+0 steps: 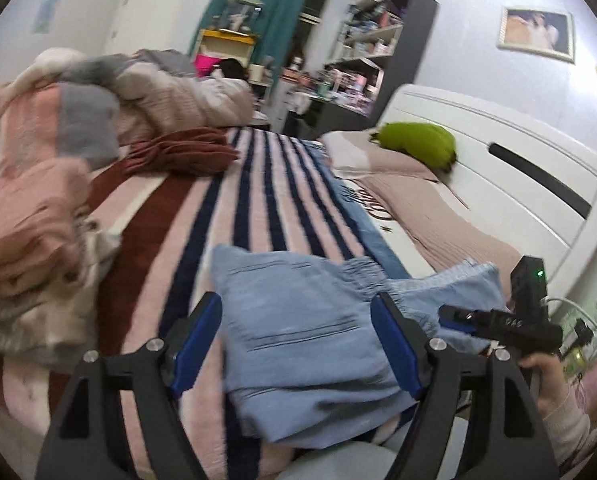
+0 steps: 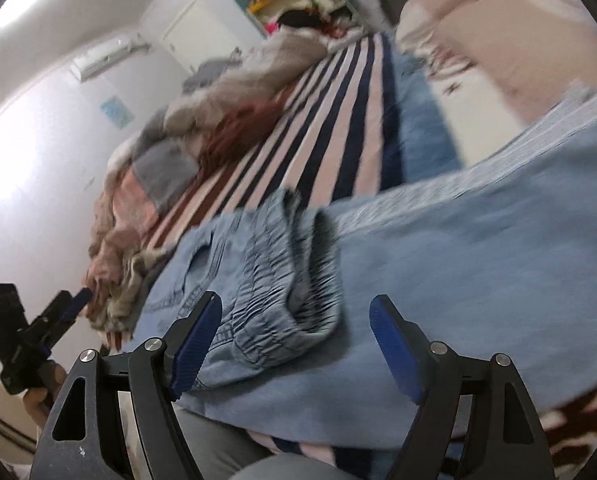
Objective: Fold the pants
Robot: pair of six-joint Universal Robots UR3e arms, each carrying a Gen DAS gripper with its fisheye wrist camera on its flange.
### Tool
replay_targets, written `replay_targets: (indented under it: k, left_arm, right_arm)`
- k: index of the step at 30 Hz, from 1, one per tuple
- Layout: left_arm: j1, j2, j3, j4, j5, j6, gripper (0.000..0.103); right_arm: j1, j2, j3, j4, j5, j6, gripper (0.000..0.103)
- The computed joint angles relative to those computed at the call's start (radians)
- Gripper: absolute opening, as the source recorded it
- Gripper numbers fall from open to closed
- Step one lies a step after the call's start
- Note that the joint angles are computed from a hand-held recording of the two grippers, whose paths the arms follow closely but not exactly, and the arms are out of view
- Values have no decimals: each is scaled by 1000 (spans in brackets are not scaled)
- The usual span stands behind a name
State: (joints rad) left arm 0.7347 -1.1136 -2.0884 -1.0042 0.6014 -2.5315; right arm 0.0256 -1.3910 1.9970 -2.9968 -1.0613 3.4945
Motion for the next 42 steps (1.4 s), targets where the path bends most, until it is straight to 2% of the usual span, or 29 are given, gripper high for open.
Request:
replay_targets:
  k: [5, 6, 8, 9, 10, 11, 13, 19, 22, 26, 28, 29, 32, 33, 35, 36, 40, 42]
  left_arm:
    - [-8, -81, -52, 63, 23, -15, 73]
    - [-15, -98, -58, 79, 28, -22, 73]
    - [-45, -135, -79, 145, 49, -54, 73]
    - [-63, -153, -79, 169, 61, -72, 73]
    - [-83, -179, -79, 199, 75, -90, 73]
    - [-94, -190, -79, 213, 80, -97, 73]
    - [-117, -211, -76, 237, 83, -110, 73]
    - [-187, -263, -72, 323, 146, -166, 73]
    - [-196, -269, -70, 322, 155, -162, 73]
    - [-216, -288, -58, 307, 153, -155, 73]
    - [-242, -307, -52, 339, 182, -176, 73]
    - [-256, -318, -51, 360, 201, -185, 73]
    - [-286, -339, -42, 393, 245, -211, 73]
    - [-287, -336, -40, 391, 246, -211, 73]
    - [-278, -320, -39, 373, 243, -207, 73]
    - [-273, -314, -38, 365, 240, -204, 73]
    - [-266, -279, -46, 375, 252, -222, 73]
    - [-265, -268, -44, 383, 251, -238, 74]
  right_arm:
    - [83, 148, -116, 6, -61, 42, 73]
    - [93, 169, -126, -8, -70, 55, 70]
    - [104, 181, -133, -17, -87, 61, 44]
    - [126, 171, -135, -15, -143, 47, 34]
    - [129, 153, -124, -21, -167, 34, 17]
    - [121, 132, -96, -48, -165, 31, 12]
    - [85, 84, -30, -101, -115, 55, 11]
    - [26, 32, 48, -100, -28, 78, 11]
    - [28, 12, 83, -141, -65, 82, 10]
    - [4, -26, 146, -195, -62, 107, 5]
    - [9, -57, 173, -198, -128, 104, 0]
    - [13, -73, 187, -203, -163, 104, 1]
    - [-95, -129, 276, -224, -29, 118, 4]
    - [-115, -154, 293, -209, -23, 115, 9]
    - [-152, -246, 347, -175, -82, 97, 52]
    - [-178, -300, 380, -161, -110, 84, 56]
    - [-318, -546, 497, -31, -175, 3, 58]
    - [-457, -731, 573, 90, -136, -52, 65]
